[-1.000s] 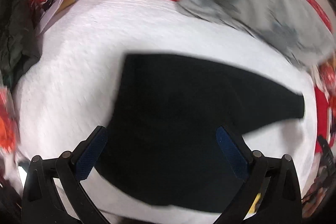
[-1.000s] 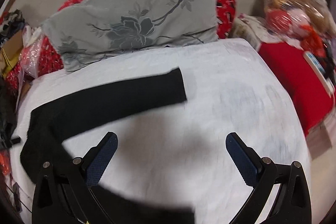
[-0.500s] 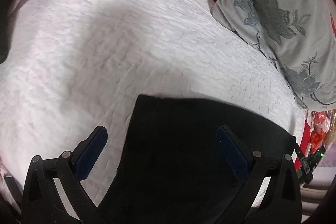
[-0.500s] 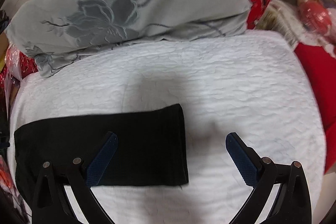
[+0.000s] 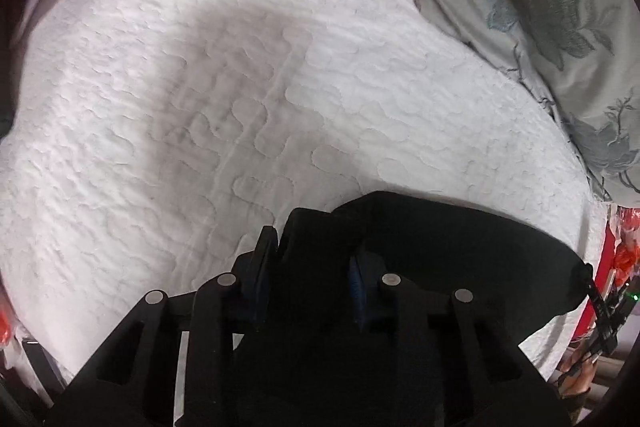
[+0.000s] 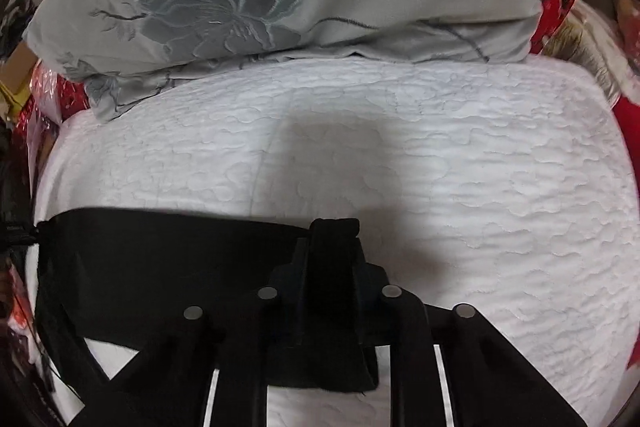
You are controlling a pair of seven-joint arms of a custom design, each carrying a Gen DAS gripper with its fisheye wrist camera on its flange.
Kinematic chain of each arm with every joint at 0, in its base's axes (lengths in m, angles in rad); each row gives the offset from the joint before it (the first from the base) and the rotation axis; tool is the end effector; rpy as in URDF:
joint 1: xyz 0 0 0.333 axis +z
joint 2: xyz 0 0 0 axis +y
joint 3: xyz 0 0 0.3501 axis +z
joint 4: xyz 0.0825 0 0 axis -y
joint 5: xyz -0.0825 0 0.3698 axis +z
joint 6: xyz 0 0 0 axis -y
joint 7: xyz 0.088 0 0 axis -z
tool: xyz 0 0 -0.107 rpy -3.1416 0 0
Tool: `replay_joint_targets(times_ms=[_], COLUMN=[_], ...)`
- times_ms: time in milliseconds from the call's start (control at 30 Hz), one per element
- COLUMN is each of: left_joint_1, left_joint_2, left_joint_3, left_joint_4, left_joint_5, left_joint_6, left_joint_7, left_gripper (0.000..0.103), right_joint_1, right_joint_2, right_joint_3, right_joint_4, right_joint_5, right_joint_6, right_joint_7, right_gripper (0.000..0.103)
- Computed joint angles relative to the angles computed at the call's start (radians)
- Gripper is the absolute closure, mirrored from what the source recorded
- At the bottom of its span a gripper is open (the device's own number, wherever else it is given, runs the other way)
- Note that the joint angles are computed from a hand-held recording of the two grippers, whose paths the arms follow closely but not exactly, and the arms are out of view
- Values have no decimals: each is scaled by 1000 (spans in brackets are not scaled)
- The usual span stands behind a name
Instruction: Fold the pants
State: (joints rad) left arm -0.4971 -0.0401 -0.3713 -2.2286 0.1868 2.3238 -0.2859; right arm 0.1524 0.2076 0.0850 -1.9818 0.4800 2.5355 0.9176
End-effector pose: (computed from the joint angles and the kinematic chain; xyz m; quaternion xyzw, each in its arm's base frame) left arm 0.3372 -0.3955 0.4439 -0.9340 0.3421 -0.0982 0.0308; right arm 0.6048 0.1378 0.4398 -0.8432 0.4802 -0.0436 0.2376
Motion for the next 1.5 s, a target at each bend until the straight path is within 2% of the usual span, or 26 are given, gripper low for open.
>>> replay_joint_targets(times_ms=[167,267,400,467,633,667,800,900,1000,1033,1100,1133,1200,1233,1267,1333,1400,1500], left_joint_1=[-15,-30,-53,-68,-121,-132,-187,-228,-250,-253,-259,-265,-277,-282,-286,-288,-291,-292], left_joint_2=[-55,-88,-133,-129,-118,-111,-76,-32,-41,-51,-73,-80,-90,-93,-94,-85,-61,-12], left_joint_3=[-27,-57,-106,-135,-181,-187,-204,-195,-184,-191,-211,-220,-236,-243,-249,-253,-244,-213], left_joint_4=[20,35,43,86,105,101,70,24,-83,-100,-104,-92,-65,-52,-39,-17,8,37], left_joint_5=[51,84,125,154,202,212,233,188,183,216,277,289,304,314,327,363,378,399], left_joint_6=[-50,-99,-159,-220,-251,-236,-167,-89,94,116,106,75,23,1,-15,-24,-38,-25], left_joint_7=[-75,-124,-205,-247,-371,-399,-505,-547,-669,-732,-822,-841,-858,-869,-880,-891,-869,-830], left_gripper=[74,74,75,75,77,77,77,77,77,76,76,75,74,74,74,67,54,53], right_joint_1=[-6,3,32,45,71,72,68,40,16,6,-6,-14,-45,-70,-89,-111,-98,-53], right_joint_2=[-106,-189,-319,-380,-550,-590,-731,-834,-876,-894,-948,-969,-1020,-1039,-1055,-1065,-1045,-971], right_joint_3=[6,-12,-60,-93,-167,-182,-215,-213,-187,-186,-208,-216,-223,-223,-228,-279,-348,-437], right_joint_4=[-94,-160,-268,-318,-466,-503,-638,-766,-850,-871,-902,-911,-928,-931,-930,-898,-848,-771], right_joint_5=[120,219,353,391,458,459,419,323,207,171,119,92,26,-15,-44,-66,-27,117], right_joint_6=[32,31,37,29,-6,-18,-36,-23,25,28,23,21,15,11,1,-68,-158,-332], right_joint_7=[-80,-159,-266,-301,-357,-365,-367,-353,-309,-290,-267,-252,-220,-203,-182,-129,-81,-6], right_gripper=[90,90,90,90,90,90,90,85,83,83,76,65,52,52,52,52,48,38])
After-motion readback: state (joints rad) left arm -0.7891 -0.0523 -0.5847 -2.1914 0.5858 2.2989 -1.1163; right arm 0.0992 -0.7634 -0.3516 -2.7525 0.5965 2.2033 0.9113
